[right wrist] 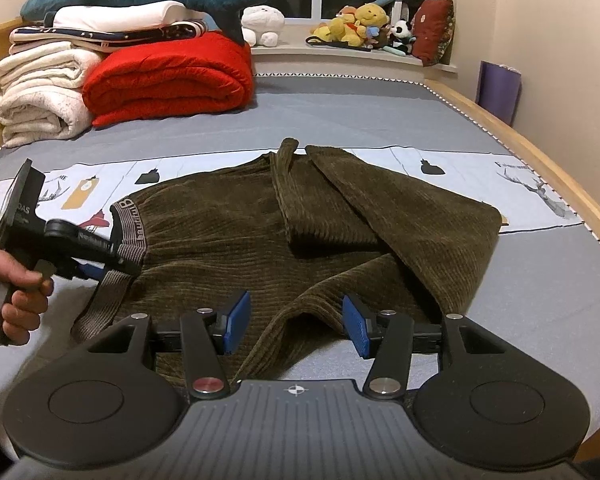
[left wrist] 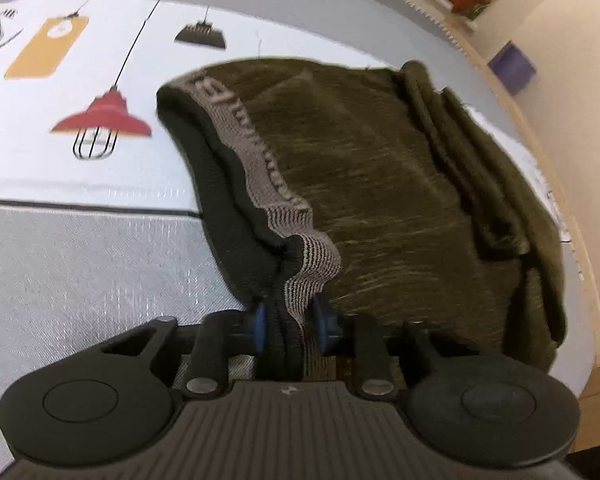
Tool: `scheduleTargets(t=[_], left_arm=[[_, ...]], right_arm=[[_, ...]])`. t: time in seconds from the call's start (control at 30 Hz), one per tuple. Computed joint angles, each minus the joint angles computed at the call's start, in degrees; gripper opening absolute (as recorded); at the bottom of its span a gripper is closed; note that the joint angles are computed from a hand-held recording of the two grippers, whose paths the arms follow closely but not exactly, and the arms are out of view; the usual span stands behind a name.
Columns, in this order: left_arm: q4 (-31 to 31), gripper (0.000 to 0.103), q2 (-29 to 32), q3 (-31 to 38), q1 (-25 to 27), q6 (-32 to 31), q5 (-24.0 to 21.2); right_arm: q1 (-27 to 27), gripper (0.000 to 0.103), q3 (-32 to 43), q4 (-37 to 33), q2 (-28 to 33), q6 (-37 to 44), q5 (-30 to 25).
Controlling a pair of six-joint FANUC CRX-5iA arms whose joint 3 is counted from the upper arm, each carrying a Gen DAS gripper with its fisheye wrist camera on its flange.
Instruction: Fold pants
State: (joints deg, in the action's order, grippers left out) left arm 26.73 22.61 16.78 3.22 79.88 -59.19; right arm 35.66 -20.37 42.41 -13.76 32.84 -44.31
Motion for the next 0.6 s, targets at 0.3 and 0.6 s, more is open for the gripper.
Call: scheduleTargets(t=[0.3, 0.6], left_arm=[[13.1, 0.011, -15.0, -11.4, 3.4, -15.0, 14.1], [-19.7, 0.013, -17.7, -1.9, 14.0, 10.2, -6.7]], right_arm=[[1.3, 0.054, -0.6, 2.3, 0.0, -2.2, -0.7], [4.2, 0.054, -3.1, 5.2, -2.0, -2.9, -2.0]])
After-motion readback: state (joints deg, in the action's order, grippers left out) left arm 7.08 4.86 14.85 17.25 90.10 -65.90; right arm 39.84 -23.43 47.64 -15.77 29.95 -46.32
